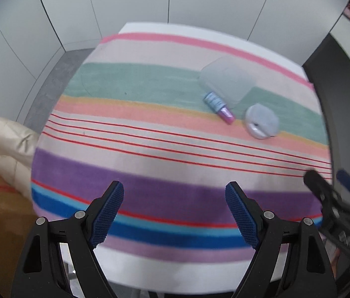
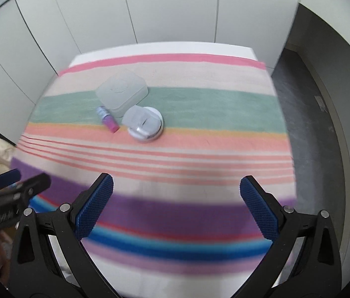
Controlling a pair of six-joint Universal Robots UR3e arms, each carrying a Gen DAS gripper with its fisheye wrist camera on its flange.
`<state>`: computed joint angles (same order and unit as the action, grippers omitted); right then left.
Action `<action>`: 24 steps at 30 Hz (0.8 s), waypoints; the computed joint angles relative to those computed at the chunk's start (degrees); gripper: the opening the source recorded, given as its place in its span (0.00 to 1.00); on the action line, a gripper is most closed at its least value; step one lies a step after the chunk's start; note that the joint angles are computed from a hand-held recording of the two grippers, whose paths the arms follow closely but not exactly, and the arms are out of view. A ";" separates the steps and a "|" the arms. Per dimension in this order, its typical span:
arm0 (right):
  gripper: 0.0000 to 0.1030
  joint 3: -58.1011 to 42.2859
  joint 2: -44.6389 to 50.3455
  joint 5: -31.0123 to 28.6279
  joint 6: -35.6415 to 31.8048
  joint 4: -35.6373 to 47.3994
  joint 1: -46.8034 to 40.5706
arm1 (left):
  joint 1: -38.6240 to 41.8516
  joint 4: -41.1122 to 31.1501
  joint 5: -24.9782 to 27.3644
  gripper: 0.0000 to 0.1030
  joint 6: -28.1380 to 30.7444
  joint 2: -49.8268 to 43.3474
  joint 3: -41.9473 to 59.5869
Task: Organize objects
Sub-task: 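Lower the right tool onto the white plastic case and close it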
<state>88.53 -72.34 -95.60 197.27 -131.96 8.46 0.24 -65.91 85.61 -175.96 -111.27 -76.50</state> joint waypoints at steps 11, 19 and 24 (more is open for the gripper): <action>0.56 -17.12 23.80 2.75 -5.99 -11.48 0.88 | -2.04 3.01 2.34 0.83 -0.78 -11.85 6.78; 0.37 -7.17 19.89 3.98 -6.68 -22.05 -0.28 | -3.62 5.28 0.65 0.83 -0.51 -17.98 13.17; 0.37 -0.35 16.52 5.56 -5.62 -25.46 -2.74 | -4.16 4.45 -2.77 0.83 -2.55 -22.55 18.84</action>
